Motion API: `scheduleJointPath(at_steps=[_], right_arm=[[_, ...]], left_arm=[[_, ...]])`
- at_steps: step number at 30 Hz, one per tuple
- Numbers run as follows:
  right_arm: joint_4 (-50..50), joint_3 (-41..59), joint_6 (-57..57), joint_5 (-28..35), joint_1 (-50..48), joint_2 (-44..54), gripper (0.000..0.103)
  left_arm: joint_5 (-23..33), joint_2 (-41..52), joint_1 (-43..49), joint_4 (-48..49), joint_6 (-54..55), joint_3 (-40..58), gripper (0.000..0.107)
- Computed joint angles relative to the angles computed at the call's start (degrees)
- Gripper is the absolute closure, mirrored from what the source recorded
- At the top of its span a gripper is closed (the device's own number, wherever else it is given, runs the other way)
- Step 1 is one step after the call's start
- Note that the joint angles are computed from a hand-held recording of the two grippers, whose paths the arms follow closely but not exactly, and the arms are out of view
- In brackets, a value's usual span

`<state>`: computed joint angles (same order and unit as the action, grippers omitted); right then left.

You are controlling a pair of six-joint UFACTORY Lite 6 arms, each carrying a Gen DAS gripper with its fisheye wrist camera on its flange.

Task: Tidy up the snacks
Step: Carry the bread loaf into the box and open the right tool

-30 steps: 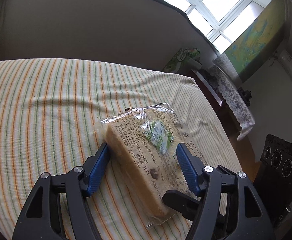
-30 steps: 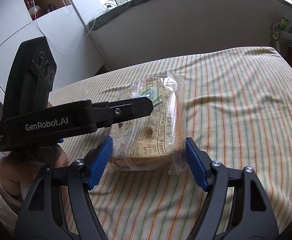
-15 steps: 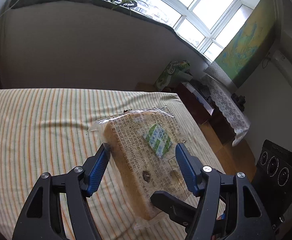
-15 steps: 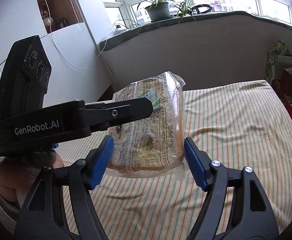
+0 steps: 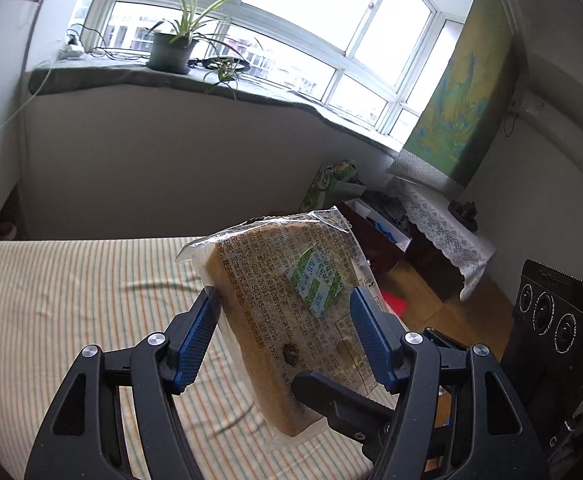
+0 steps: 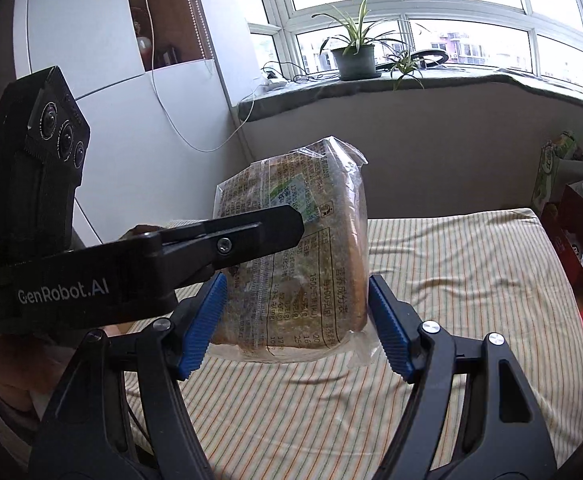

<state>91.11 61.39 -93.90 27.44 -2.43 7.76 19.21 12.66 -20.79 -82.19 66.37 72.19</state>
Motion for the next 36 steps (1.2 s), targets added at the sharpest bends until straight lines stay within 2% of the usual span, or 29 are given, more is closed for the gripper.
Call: scheduleJointPath(at_steps=[5,11,14,17,21,26,31,33,34,36], right_arm=[[0.3,-0.8,1.0,-4.0,7.8,-1.2,0.028],[-5.5,8.1,9.1,-10.9,22.0,5.4,0.028],[-13.9,15.9,18.8,-13.3,28.9,11.5,0.028],[-27.0,26.1,32.8,-13.8,34.9,19.3,0.028],[-42.7,41.7,49.2,-11.1,40.8,30.7,0.028],[-55.0,57.5,62.2,-6.8,44.4,41.4,0.028],[-60.3,68.2,67.7,-3.2,45.5,48.4,0.028],[-66.5,71.1,72.8,-2.4,45.7,50.7,0.026],[-69.4,69.3,74.7,-4.0,45.9,50.1,0.022],[-67.9,60.5,73.3,-8.7,45.4,45.8,0.014]], left_arm=[[1.4,-7.6,4.5,-6.8,7.0,-9.8,0.041],[6.8,-16.6,16.5,-9.0,11.1,-20.0,0.041],[11.0,-20.6,25.8,-6.4,11.4,-23.8,0.041],[14.2,-23.4,34.6,-4.6,12.4,-26.3,0.041],[20.5,-23.5,48.0,-2.7,14.9,-27.4,0.041],[24.1,-20.8,58.0,-1.3,16.8,-26.4,0.041],[24.4,-17.9,60.2,-1.9,18.3,-25.2,0.041],[24.2,-16.4,60.3,-1.9,18.7,-24.3,0.041],[23.2,-16.2,60.5,-2.2,19.4,-24.1,0.041],[19.0,-17.6,60.7,-5.3,23.1,-26.3,0.035]])
